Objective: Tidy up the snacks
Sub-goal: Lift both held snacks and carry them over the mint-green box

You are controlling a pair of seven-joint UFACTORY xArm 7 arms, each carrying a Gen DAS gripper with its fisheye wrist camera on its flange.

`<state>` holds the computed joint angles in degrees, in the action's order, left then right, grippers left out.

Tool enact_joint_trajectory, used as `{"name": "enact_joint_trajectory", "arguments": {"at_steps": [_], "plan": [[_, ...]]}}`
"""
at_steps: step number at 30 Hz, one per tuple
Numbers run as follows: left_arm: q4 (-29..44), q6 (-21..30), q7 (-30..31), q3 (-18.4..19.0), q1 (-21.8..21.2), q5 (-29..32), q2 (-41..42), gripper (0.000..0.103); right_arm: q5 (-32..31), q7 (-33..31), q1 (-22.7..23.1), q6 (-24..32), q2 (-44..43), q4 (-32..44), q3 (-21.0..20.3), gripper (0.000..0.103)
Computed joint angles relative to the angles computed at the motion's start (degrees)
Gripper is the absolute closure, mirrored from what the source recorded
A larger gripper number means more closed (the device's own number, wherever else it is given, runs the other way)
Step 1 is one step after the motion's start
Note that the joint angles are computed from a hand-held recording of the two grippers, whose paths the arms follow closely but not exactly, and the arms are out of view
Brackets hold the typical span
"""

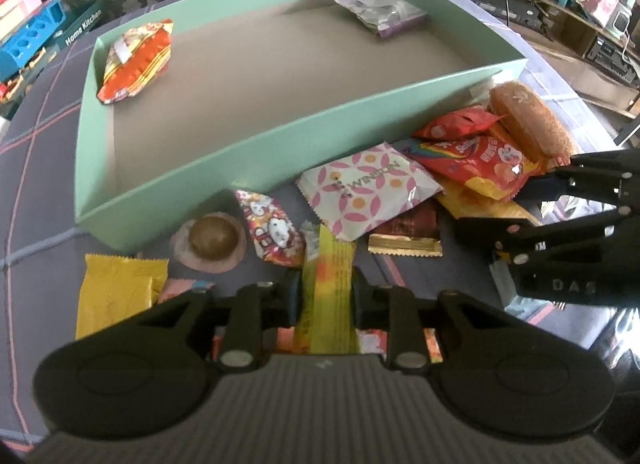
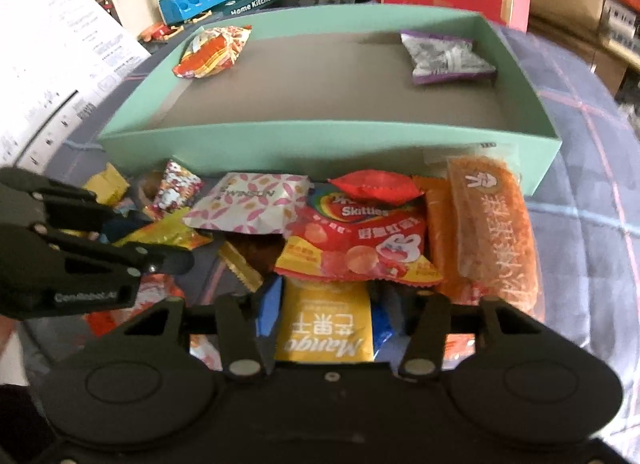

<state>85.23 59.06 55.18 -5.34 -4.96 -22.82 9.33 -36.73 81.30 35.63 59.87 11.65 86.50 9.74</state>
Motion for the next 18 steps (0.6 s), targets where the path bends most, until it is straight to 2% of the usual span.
{"name": "enact_joint_trajectory", "arguments": {"at_steps": [4,12,18], "plan": [[-0.81,-0.73,-0.96,0.07,-0.11,-0.13,-0.61,0.083,-0.80,1.37,0.50,-0.89,-0.52,-0.42,0.09,0.065],[-0.19,2.46,0.03,0.95,1.45,-2.97,-2.26,0.083,0.38,5.03,-0.84,-4.67,-4.73,-4.59,1.57,0.065],[-0.41,4.05,1.71,1.78,2.45,-5.80,-4.26,0.083,-0.70,5.84,-0.38,-3.37,-4.64,-3.28,2.62,0.065]]}}
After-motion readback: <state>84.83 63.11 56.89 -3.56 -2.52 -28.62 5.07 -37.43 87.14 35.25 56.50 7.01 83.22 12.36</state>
